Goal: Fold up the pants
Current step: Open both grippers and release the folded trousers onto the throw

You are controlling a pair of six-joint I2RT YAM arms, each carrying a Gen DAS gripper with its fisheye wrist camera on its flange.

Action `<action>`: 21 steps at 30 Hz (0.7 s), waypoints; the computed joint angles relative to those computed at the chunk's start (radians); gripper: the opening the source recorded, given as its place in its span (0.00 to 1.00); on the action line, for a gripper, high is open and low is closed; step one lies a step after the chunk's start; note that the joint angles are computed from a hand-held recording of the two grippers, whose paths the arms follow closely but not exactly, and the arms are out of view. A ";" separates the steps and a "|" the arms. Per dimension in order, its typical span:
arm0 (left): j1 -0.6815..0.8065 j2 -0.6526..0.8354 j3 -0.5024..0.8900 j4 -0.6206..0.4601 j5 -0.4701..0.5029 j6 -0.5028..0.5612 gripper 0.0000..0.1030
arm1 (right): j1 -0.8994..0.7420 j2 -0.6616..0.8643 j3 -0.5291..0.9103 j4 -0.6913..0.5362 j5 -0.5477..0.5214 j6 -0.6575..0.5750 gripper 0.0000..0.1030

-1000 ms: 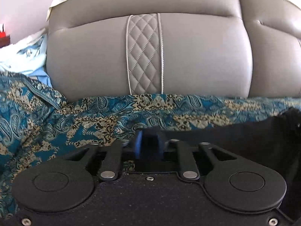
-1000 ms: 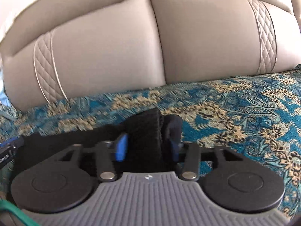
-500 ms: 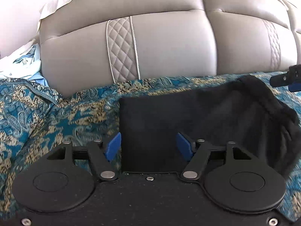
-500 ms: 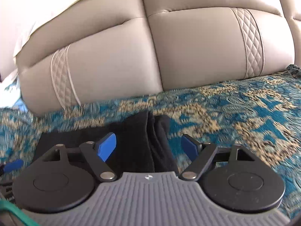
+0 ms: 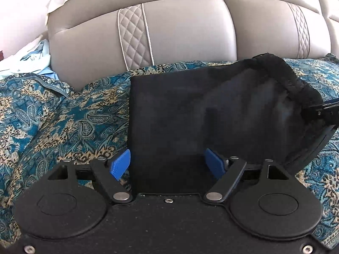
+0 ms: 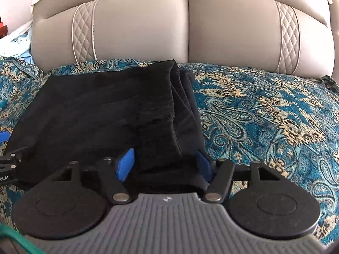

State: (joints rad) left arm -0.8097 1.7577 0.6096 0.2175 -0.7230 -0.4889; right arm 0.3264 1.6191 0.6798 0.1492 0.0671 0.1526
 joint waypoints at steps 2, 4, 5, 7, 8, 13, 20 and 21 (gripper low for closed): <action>-0.016 -0.016 0.008 -0.045 -0.007 -0.034 0.76 | 0.011 -0.039 -0.035 0.016 0.017 0.003 0.74; -0.037 -0.037 0.009 -0.080 -0.014 -0.066 0.81 | 0.024 -0.087 -0.070 0.031 0.028 -0.002 0.77; -0.048 -0.046 0.009 -0.095 -0.020 -0.081 0.84 | 0.032 -0.109 -0.083 0.037 0.036 -0.002 0.78; -0.079 -0.057 0.009 -0.132 -0.039 -0.126 0.86 | 0.044 -0.156 -0.120 0.061 0.039 0.008 0.81; -0.094 -0.061 0.010 -0.154 -0.047 -0.155 0.87 | 0.050 -0.181 -0.141 0.073 0.036 0.023 0.83; -0.159 -0.063 -0.003 -0.222 -0.031 -0.302 0.87 | 0.099 -0.247 -0.233 0.133 0.065 0.124 0.87; -0.219 -0.044 -0.023 -0.270 -0.030 -0.429 0.90 | 0.252 -0.304 -0.346 0.213 0.226 0.153 0.95; -0.219 -0.051 -0.035 -0.259 -0.016 -0.436 0.90 | 0.269 -0.308 -0.358 0.222 0.243 0.151 0.98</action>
